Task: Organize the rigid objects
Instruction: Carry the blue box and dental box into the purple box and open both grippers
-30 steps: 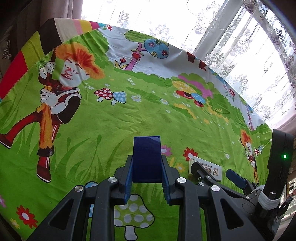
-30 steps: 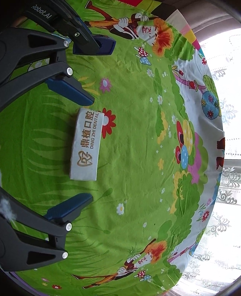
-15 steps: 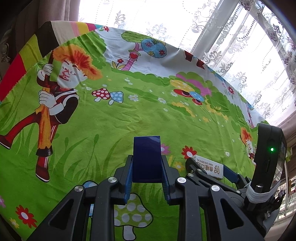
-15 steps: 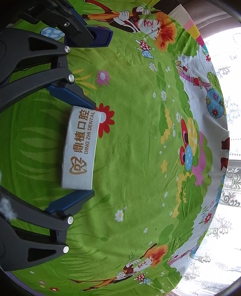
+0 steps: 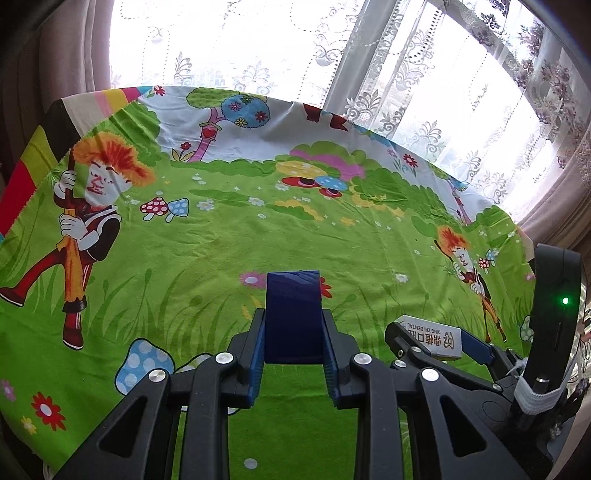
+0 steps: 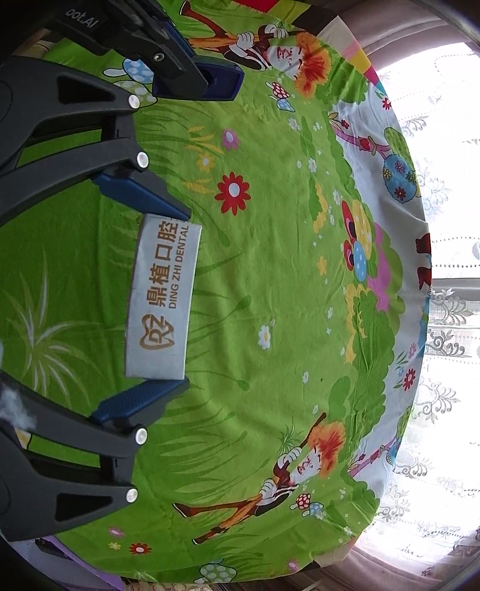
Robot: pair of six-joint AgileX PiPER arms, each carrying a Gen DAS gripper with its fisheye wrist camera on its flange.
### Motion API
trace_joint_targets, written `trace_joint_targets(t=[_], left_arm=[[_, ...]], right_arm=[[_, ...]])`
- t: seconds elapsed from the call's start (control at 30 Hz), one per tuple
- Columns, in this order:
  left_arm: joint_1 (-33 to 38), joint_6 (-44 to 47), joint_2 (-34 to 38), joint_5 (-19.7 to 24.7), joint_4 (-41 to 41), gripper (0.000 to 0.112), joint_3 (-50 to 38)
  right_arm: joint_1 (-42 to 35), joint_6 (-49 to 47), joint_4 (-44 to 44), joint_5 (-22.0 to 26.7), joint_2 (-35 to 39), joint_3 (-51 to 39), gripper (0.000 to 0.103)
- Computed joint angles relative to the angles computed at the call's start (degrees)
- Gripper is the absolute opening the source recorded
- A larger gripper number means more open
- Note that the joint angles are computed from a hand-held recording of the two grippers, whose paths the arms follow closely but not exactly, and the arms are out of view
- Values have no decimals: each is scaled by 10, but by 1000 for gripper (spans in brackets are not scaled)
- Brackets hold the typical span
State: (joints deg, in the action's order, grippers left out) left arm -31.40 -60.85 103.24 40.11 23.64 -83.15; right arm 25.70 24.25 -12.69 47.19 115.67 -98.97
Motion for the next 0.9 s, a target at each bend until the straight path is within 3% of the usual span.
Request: trace_joint_targets(t=[0.23, 0.43, 0.7, 0.9], left_arm=[[-84, 34, 0, 22, -12, 28, -47], [-180, 60, 24, 63, -13, 28, -127], [-292, 145, 114, 141, -79, 28, -299], [-353, 203, 233, 243, -120, 28, -504]], right_arm=[[-49, 18, -27, -23, -152, 157, 85], [-140, -18, -10, -24, -311, 293, 85], [-345, -196, 85, 15, -496, 409, 85], [-550, -379, 183, 49, -564, 441, 85]])
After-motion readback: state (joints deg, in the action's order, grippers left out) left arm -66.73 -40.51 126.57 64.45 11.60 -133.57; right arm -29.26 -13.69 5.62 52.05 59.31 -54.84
